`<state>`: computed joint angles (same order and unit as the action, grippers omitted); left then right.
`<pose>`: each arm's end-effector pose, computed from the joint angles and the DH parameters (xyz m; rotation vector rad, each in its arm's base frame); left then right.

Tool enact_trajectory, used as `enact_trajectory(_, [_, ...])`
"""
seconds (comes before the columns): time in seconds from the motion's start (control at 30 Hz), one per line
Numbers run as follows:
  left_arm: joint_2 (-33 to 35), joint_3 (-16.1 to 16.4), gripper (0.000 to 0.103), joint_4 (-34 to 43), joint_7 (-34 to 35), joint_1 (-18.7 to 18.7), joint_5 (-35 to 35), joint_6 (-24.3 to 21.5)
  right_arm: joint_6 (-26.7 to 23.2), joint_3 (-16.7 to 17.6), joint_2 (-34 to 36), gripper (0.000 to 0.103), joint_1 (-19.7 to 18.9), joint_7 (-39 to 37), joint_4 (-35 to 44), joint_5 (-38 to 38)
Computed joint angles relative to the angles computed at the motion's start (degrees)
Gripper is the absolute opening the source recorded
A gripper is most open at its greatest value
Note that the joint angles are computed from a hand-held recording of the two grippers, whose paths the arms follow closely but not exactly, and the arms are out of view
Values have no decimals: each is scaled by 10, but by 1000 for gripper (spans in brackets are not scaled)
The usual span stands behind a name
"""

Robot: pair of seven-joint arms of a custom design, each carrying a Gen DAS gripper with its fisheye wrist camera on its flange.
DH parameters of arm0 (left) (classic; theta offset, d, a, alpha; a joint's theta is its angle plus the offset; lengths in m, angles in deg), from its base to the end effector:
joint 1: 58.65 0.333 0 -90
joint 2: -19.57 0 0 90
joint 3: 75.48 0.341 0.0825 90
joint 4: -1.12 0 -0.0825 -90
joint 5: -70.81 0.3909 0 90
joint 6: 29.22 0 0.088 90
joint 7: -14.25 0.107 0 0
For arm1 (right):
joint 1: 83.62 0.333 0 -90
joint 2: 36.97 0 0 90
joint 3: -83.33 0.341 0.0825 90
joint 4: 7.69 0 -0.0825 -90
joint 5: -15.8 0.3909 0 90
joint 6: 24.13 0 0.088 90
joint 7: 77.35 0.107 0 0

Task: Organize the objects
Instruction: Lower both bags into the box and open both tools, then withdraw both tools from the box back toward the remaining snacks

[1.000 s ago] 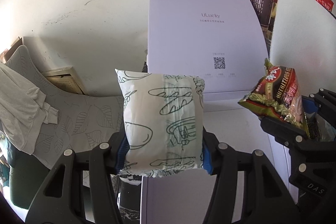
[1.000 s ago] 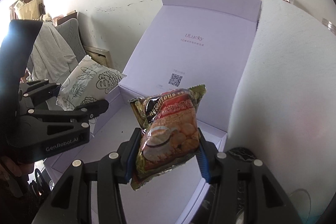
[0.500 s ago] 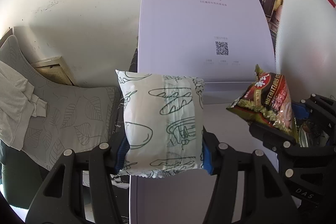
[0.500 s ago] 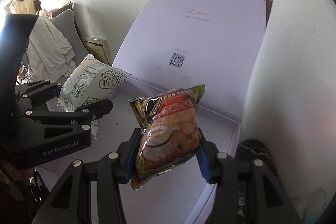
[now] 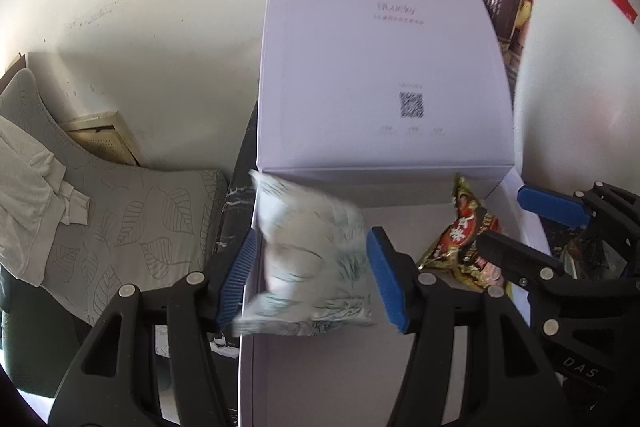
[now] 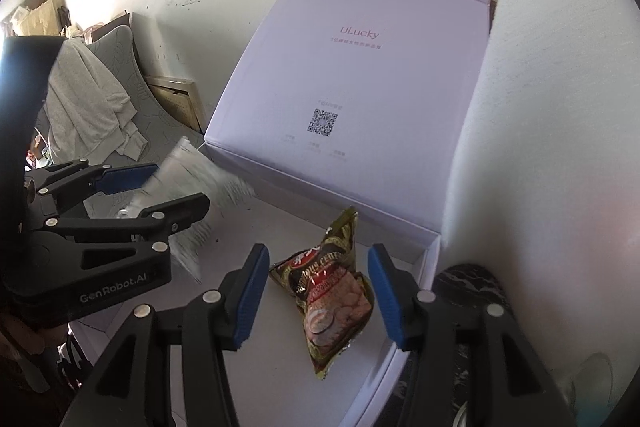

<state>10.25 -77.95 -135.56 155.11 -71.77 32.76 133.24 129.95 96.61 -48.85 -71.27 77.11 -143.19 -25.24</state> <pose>0.5033 -0.1080 0.4657 -1.2633 2.3554 -0.8385 0.4472 0.2431 0.4778 -1.7275 1.9061 -0.6899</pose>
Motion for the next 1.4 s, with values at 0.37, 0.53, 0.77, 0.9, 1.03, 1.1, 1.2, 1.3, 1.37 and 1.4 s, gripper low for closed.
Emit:
enact_trajectory(0.37, [-39, 11, 61, -13, -28, -2, 21, 22, -14, 21, -36, 58, -8, 22, 0, -26])
enact_trajectory(0.53, [-61, 33, 64, -31, -46, -20, 38, 40, -12, 26, -56, 58, -12, 25, -6, -18])
enact_trajectory(0.77, [-103, 58, 65, -54, -86, -30, 87, 32, -38, 43, -85, 59, -14, 6, -7, 13])
enact_trajectory(0.9, [-150, 77, 65, -75, -105, -40, 110, 27, -56, 58, -107, 59, -13, 0, -5, 29])
enact_trajectory(1.03, [-199, 98, 65, -93, -124, -50, 136, 17, -79, 75, -146, 62, -10, -9, -13, 45])
enact_trajectory(1.1, [-223, 107, 65, -101, -134, -54, 149, 11, -91, 85, -162, 63, -9, -15, -12, 55])
enact_trajectory(1.2, [-259, 115, 65, -114, -152, -53, 173, 2, -113, 102, -185, 63, -6, -24, -8, 68])
enact_trajectory(1.3, [-295, 123, 66, -122, -169, -50, 195, -15, -132, 118, -203, 63, -5, -28, -3, 80])
enact_trajectory(1.37, [-318, 129, 68, -130, -176, -50, 208, -25, -141, 125, -216, 63, -2, -31, -2, 89])
enact_trajectory(1.4, [-328, 132, 68, -133, -180, -49, 214, -31, -147, 130, -223, 63, -1, -31, -1, 94])
